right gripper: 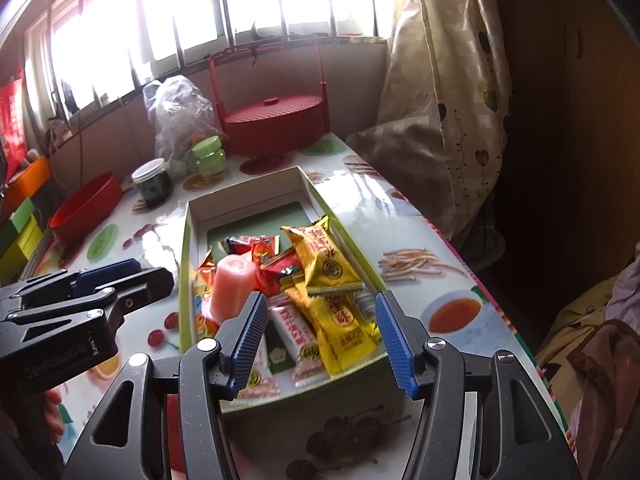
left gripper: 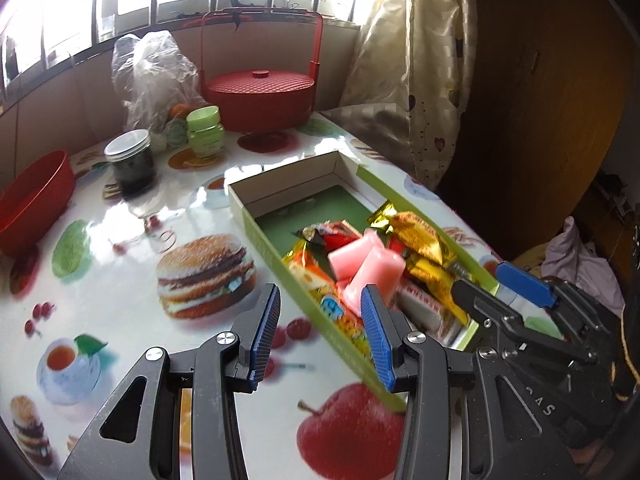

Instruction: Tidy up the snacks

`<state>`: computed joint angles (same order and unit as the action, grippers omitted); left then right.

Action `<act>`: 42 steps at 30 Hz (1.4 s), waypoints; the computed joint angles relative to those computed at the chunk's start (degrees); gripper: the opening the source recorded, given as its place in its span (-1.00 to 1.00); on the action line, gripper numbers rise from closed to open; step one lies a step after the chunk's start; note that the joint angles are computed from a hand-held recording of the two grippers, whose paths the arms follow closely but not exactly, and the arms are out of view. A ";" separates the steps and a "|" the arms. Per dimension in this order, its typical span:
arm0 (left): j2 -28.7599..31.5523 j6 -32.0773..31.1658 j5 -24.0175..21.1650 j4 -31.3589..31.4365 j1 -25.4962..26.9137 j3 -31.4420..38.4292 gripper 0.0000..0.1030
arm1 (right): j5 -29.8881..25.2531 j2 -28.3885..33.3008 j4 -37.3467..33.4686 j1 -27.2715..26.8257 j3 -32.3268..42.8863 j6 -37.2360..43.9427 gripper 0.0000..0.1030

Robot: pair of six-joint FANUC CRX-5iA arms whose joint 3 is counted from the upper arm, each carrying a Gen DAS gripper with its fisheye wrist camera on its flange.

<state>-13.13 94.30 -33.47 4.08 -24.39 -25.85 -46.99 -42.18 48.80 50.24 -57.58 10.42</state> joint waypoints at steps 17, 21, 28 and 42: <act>-6.04 3.19 -4.32 -1.97 -0.98 -7.25 -0.15 | -19.55 -9.19 -3.26 18.28 -3.51 -7.06 0.12; -6.25 4.84 -4.76 -3.29 -1.57 -7.62 -0.15 | -21.50 -10.75 -4.24 21.15 -4.60 -8.21 0.13; -5.07 5.05 -5.10 -3.45 -2.43 -7.50 -0.15 | -23.55 -10.29 -6.08 23.93 -5.34 -9.42 0.14; -3.56 13.53 -6.19 -13.17 -7.38 -4.66 0.02 | -24.81 -7.92 -5.08 25.95 -6.17 -11.44 0.24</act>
<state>-16.69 107.83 -39.66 -9.09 -31.77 -30.51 -71.80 -50.10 43.72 76.19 -63.74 -1.02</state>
